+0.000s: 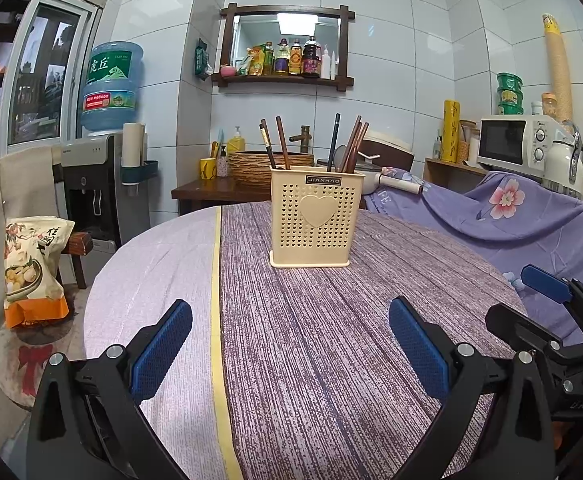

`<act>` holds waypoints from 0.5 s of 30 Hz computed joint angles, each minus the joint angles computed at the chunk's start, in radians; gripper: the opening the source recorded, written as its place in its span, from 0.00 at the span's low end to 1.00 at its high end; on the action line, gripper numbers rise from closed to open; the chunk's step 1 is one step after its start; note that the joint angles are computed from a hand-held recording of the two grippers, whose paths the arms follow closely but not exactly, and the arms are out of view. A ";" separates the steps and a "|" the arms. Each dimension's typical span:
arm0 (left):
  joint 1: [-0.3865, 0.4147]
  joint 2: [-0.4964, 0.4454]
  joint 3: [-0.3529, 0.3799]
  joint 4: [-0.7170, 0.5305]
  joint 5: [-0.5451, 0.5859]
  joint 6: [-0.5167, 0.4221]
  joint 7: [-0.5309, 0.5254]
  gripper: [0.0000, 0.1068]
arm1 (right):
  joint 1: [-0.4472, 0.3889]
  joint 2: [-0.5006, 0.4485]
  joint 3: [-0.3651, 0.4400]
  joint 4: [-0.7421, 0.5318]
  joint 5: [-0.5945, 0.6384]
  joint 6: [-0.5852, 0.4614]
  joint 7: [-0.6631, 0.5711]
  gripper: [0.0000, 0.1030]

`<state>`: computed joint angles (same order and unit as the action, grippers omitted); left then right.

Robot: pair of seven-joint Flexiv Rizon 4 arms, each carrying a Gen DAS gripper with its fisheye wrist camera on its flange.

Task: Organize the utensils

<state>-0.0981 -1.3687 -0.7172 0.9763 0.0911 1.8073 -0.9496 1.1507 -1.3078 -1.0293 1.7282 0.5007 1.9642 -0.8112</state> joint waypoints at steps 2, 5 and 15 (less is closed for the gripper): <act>-0.002 0.000 0.005 -0.002 -0.003 -0.001 -0.002 0.91 | -0.001 0.002 0.002 -0.001 -0.001 0.000 -0.001 0.94; -0.002 0.001 0.005 -0.002 -0.004 -0.002 -0.001 0.91 | 0.000 0.000 0.001 -0.001 0.001 0.000 -0.001 0.94; 0.013 0.001 -0.011 0.021 0.019 0.018 -0.005 0.91 | 0.025 -0.026 -0.018 0.009 0.031 0.007 0.016 0.95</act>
